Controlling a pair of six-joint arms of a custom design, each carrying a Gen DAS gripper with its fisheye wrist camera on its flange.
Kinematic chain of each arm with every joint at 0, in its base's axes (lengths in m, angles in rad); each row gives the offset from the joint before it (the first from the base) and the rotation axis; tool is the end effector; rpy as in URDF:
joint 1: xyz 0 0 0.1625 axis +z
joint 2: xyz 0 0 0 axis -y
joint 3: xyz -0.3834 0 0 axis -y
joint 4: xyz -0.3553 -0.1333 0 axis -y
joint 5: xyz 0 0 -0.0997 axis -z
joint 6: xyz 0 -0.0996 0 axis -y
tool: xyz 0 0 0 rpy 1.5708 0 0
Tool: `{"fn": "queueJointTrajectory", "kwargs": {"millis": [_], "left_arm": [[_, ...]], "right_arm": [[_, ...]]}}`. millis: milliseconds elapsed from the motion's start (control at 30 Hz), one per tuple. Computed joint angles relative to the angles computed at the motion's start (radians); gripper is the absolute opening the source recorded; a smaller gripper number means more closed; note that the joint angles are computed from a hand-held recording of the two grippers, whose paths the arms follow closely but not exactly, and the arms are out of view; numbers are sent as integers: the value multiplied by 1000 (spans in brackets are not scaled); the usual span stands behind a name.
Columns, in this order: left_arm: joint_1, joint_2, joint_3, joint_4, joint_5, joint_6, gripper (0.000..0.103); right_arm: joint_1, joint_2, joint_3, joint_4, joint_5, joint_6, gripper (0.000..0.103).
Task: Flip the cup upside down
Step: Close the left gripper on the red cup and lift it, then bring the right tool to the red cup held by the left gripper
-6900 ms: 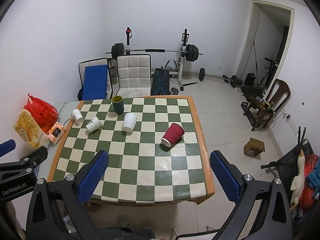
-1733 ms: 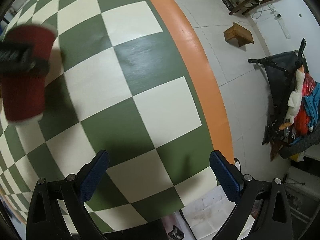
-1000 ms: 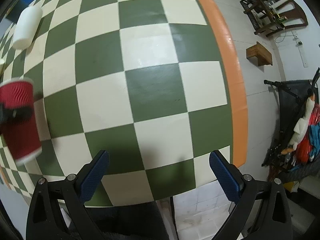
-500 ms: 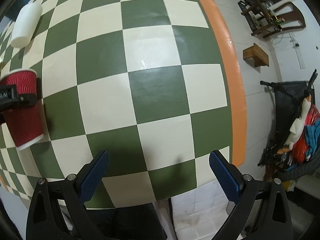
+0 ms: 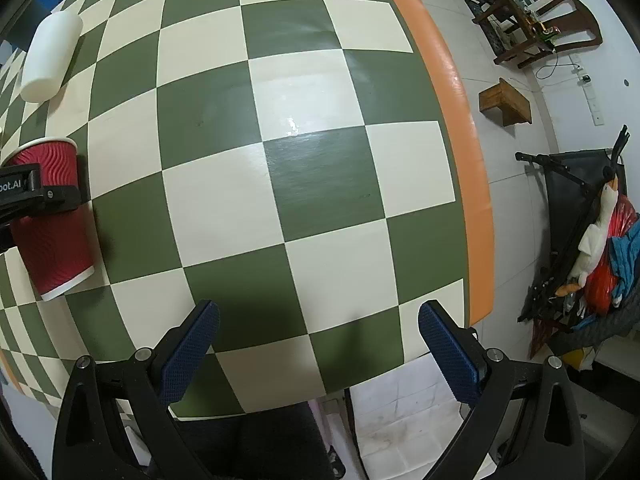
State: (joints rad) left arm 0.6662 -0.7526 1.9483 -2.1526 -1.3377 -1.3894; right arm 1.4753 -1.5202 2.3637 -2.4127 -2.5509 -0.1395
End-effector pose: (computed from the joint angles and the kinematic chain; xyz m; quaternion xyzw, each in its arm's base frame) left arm -0.2459 -0.3921 -0.0427 -0.1932 0.9275 0.0224 0.3191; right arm 0.0165 -0.3584 0.2244 0.0198 -0.8821 -0.0559 0.4673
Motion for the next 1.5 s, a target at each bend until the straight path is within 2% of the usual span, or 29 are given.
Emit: {"fn": "queueJointTrajectory", "kwargs": {"millis": [67,400,600,767,867,967,1133,1300,1400,1467,1500], "left_arm": [[-1,4,-10,21,8,-1,88],[-41,-77,33,25,51,-38,92],[-169,-214,67,187,118,-111,92],[-302,-357,111,359,131,-199,92],[-403,-435,119,486,131,-271,92],[-456,-467,118,526,123,-309,92],[-516,-534,133,573,121,-364,92],[-538,-583,154,605,115,-420,92],[-535,-594,175,622,110,-458,92],[-522,-611,210,600,103,-477,103],[-512,-611,222,604,100,-496,103]], "right_arm": [[7,4,3,-2,2,11,102],[31,-31,-1,27,46,37,101],[85,-105,-10,90,171,48,102],[201,-185,2,156,265,76,102],[295,-226,4,203,292,118,102],[380,-258,0,255,306,168,102],[499,-284,-12,343,354,262,102],[546,-267,-20,362,399,303,102],[557,-230,-34,366,396,280,102],[564,-193,-44,343,350,199,102],[573,-169,-47,327,309,144,102]]}}
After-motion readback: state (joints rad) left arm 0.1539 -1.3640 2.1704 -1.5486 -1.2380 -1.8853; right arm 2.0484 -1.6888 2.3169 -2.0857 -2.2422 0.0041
